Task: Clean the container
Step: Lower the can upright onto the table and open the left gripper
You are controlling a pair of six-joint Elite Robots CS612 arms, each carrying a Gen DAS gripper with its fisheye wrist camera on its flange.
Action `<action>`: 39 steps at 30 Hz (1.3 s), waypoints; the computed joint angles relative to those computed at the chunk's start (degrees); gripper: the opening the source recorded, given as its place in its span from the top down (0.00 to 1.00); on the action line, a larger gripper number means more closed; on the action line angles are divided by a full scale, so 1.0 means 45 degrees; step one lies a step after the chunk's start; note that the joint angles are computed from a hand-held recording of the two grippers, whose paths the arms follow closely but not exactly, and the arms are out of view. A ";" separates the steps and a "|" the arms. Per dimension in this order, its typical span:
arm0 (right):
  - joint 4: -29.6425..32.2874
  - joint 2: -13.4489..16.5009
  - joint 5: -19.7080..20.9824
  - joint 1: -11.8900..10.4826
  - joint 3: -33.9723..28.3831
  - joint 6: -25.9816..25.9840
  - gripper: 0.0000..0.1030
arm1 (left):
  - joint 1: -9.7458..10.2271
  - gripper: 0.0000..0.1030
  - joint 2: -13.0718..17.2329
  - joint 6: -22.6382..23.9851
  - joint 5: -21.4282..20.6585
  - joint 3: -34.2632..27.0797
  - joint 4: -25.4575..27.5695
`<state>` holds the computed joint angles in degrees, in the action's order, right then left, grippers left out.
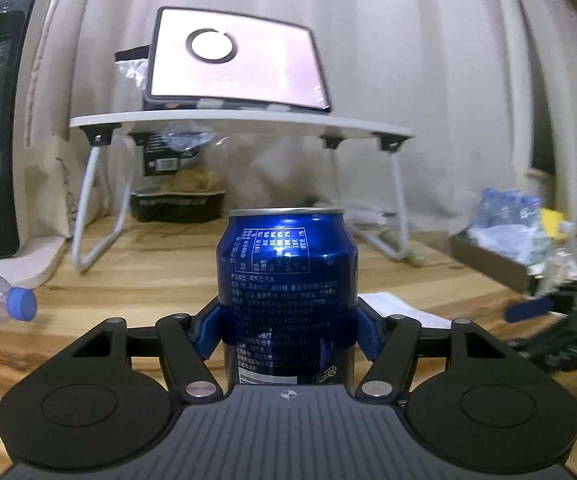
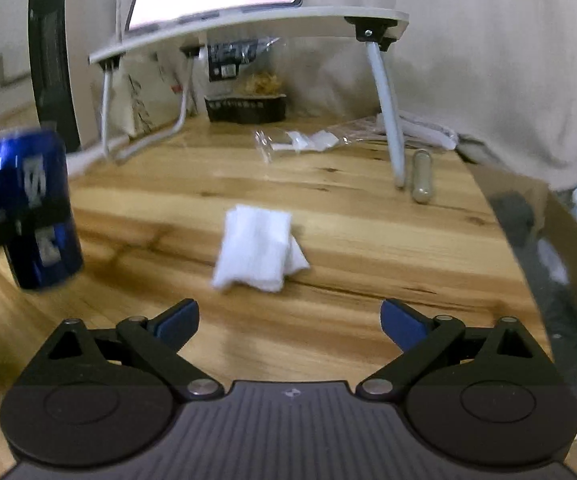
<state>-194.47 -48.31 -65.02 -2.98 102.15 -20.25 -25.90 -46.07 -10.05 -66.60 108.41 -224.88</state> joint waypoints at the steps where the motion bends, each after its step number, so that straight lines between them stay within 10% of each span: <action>1: 0.0051 0.0021 0.0043 0.0000 -0.0031 0.0068 0.00 | 0.0084 0.35 0.0013 -0.0197 -0.0092 -0.0156 0.0222; 18: 0.1267 0.0158 -0.0546 0.0176 -0.0442 -0.0301 0.00 | 0.1066 0.35 0.1158 -0.1445 -0.0771 -0.3676 0.4234; 39: 0.1339 0.0233 -0.0609 0.0198 -0.0611 -0.0209 0.00 | 0.0847 0.27 0.0692 -0.1106 -0.0389 -0.2775 0.4133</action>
